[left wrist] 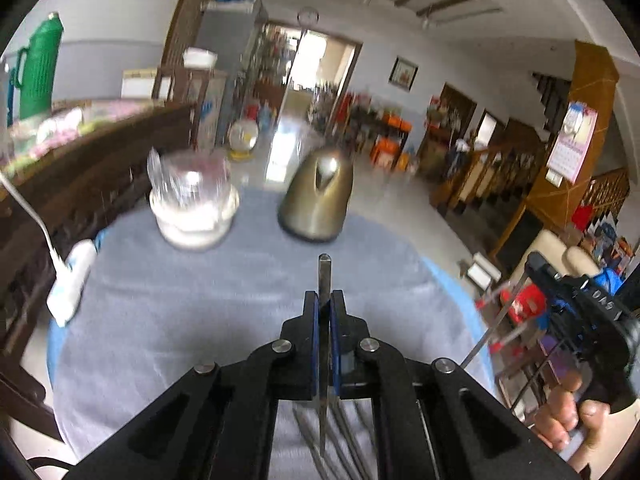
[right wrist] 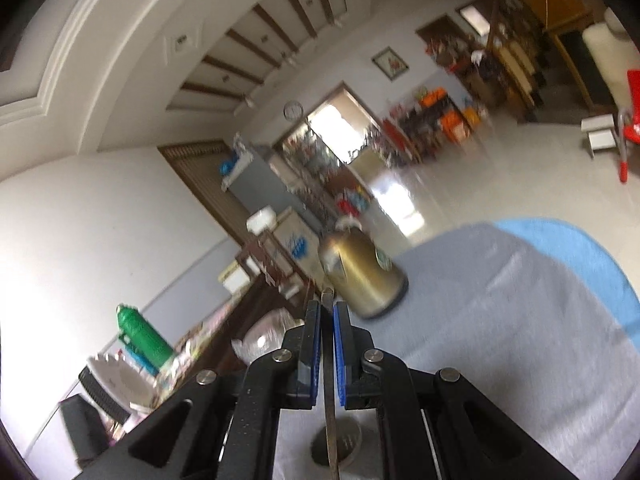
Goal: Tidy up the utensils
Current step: 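Lift the left tool's utensil into the grey cup while the right tool drops its own in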
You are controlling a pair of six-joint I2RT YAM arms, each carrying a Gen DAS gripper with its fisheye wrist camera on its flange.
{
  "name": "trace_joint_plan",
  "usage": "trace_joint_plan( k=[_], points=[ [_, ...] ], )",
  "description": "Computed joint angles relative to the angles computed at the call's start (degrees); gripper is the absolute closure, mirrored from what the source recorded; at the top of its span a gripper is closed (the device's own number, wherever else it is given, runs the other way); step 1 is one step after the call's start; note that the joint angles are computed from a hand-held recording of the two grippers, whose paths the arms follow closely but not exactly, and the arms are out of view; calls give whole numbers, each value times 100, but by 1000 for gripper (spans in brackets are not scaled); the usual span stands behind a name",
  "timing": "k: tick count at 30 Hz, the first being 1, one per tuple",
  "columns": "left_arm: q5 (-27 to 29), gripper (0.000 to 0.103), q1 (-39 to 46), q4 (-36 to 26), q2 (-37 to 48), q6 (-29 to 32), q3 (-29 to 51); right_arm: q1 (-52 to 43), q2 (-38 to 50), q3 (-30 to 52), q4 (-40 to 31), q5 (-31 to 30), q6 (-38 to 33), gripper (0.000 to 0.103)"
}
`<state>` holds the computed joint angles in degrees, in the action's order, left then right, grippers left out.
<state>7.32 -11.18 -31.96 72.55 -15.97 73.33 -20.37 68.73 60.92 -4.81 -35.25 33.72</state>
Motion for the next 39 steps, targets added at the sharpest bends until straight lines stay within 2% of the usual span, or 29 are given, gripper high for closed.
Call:
trace_joint_plan(
  k=[7, 10, 15, 19, 23, 27, 28, 29, 30, 31, 32, 35, 39],
  points=[
    [-63, 98, 185, -23, 165, -86, 861, 458, 252, 474, 564, 1068, 352, 96],
    [-77, 98, 265, 224, 233, -220, 1014, 759, 436, 623, 800, 1555, 368, 96],
    [-614, 98, 28, 890, 285, -272, 609, 1449, 766, 639, 953, 2252, -189, 96],
    [-701, 98, -152, 981, 489, -305, 308, 1793, 851, 483, 810, 2300, -594, 96],
    [-611, 98, -205, 820, 695, -253, 156, 1813, 857, 370, 533, 2065, -833, 95],
    [-525, 95, -155, 424, 737, -175, 242, 1544, 967, 510, 70, 1369, -829, 92],
    [-502, 90, -149, 403, 656, -163, 171, 1417, 907, 453, 33, 1153, -812, 88],
    [-464, 85, -126, 359, 605, -132, 159, 1288, 917, 487, -61, 822, -744, 74],
    [-468, 70, -110, 306, 502, -84, 119, 1184, 932, 495, -103, 626, -712, 66],
    [-543, 58, -136, 304, 407, -66, 62, 1078, 897, 434, -78, 433, -665, 46],
    [-609, 55, -140, 347, 279, -23, -45, 975, 891, 354, 84, 251, -574, 38],
    [-765, 53, -163, 396, -94, 167, -391, 551, 456, -195, 624, -77, -250, 38],
    [-902, 50, -255, 343, -496, 232, -879, 90, 19, -670, 829, -408, 51, 38]
  ],
)
